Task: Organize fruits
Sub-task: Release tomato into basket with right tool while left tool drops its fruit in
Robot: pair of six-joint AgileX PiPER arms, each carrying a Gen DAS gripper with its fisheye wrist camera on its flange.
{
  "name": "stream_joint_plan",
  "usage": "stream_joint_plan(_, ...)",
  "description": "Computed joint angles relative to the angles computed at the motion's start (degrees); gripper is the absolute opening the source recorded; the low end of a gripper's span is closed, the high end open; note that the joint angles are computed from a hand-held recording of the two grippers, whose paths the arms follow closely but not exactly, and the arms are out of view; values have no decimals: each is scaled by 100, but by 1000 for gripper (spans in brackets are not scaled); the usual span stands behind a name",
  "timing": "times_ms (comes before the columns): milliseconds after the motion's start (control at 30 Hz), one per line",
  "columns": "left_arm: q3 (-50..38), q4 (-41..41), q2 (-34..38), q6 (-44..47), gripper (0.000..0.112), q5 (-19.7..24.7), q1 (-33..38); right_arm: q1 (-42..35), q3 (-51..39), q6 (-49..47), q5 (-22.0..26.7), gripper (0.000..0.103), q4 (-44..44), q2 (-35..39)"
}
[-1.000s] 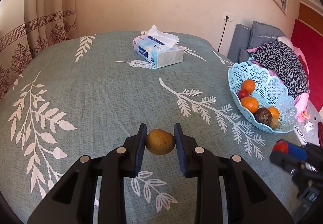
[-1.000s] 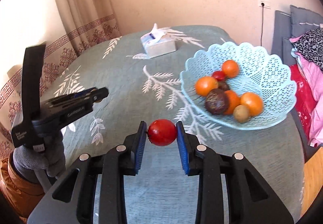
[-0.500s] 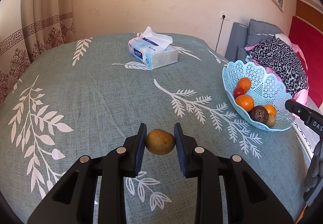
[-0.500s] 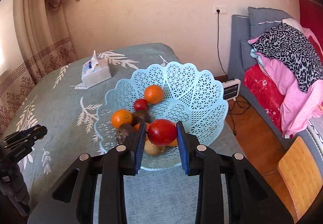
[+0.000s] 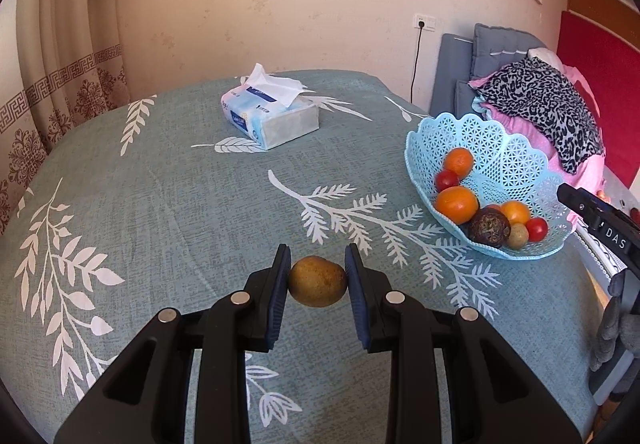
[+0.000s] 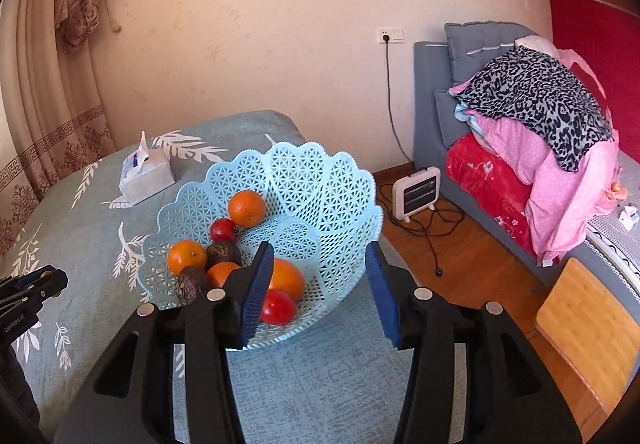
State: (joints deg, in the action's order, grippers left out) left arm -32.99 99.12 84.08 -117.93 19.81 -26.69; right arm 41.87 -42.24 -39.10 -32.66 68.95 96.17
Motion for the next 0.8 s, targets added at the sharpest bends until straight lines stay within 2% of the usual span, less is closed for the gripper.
stream_joint_plan(67, -176, -184, 94, 226, 28, -25, -115, 83, 161, 327, -317, 57, -125, -43)
stream_joint_plan(200, -632, -592, 375, 706, 28, -146, -313, 83, 393, 824, -682, 57, -246, -81)
stream_joint_plan(433, -1661, -1253, 1134, 1517, 28, -203, -701, 27, 776, 1743, -1021, 58, -579, -202)
stream_joint_plan(600, -2312, -1632, 1614, 2038, 28, -219, -893, 89, 860, 1891, -1158, 59, -672, -191)
stream_joint_plan(800, -3004, -2524, 2154, 2990, 28, -436, -891, -93, 948, 2281, -1023, 60, -963, -233)
